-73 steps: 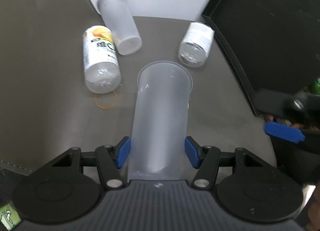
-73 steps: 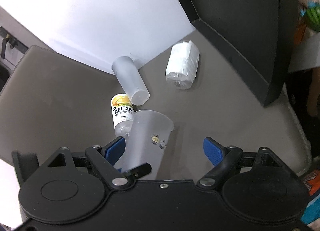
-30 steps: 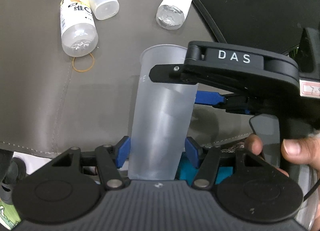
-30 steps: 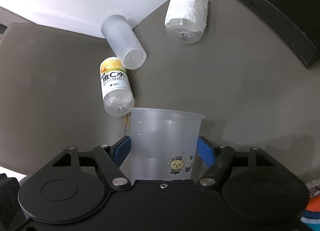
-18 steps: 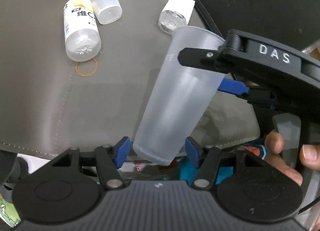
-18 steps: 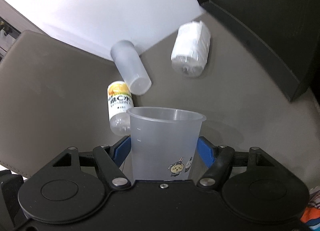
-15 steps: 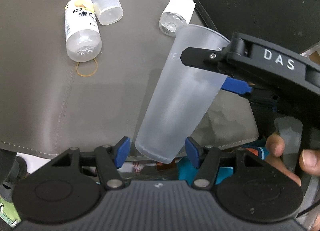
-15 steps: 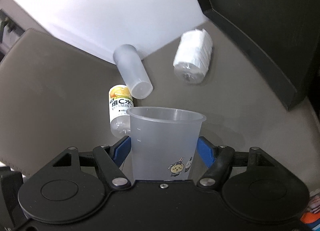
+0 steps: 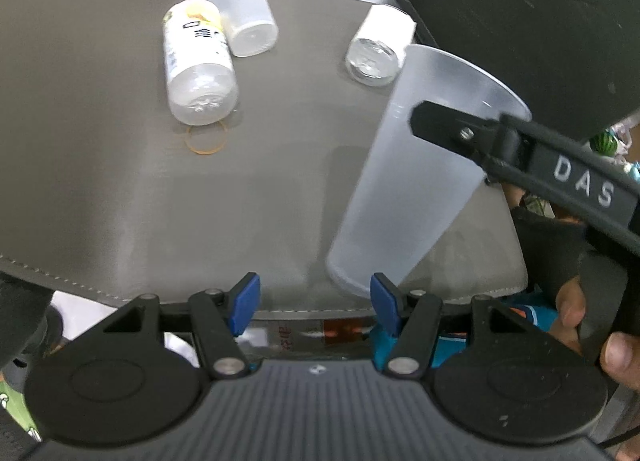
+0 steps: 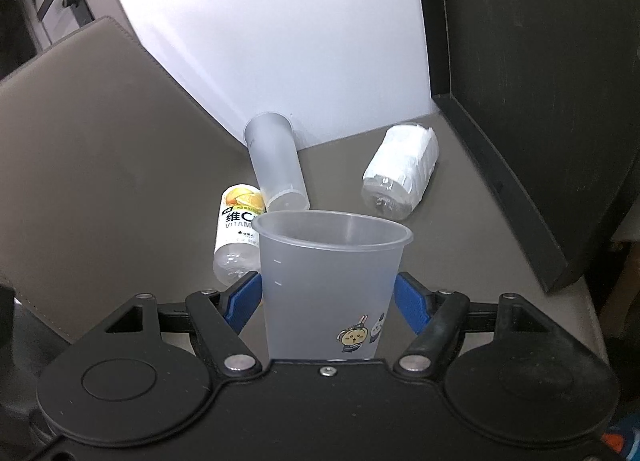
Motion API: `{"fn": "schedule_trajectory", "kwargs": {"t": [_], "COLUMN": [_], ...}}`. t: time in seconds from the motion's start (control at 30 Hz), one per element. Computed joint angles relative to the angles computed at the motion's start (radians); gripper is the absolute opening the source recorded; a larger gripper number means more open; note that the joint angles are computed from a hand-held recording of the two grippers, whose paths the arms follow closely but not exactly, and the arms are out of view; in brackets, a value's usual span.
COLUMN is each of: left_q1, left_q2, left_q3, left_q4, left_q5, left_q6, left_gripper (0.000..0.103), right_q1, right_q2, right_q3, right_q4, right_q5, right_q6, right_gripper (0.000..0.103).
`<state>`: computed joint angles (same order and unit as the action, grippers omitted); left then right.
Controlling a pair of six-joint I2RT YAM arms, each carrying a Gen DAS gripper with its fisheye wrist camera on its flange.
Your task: Flip cup upright
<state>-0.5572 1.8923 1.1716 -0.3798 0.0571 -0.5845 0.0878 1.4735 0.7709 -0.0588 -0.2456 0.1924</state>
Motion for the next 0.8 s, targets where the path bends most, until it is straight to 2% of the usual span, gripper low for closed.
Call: {"fn": "schedule_trajectory", "kwargs": {"t": [0.5,0.8], "left_q1": [0.049,0.061], "left_q2": [-0.115,-0.157], "left_q3": [-0.097,-0.140], "left_q4": [0.018,0.030], "left_q5": [-0.077,-0.084], "left_q6": [-0.057,-0.068], "left_gripper": [0.061,0.061], "right_q1": [0.161,0.180], "right_q2": [-0.073,-0.100], "right_q3": [-0.098,-0.113], "right_q4": [0.115,0.109], "right_q5": [0.233,0.260], "right_q6": [-0.117,-0.129], "right_gripper": [0.072,0.074]}}
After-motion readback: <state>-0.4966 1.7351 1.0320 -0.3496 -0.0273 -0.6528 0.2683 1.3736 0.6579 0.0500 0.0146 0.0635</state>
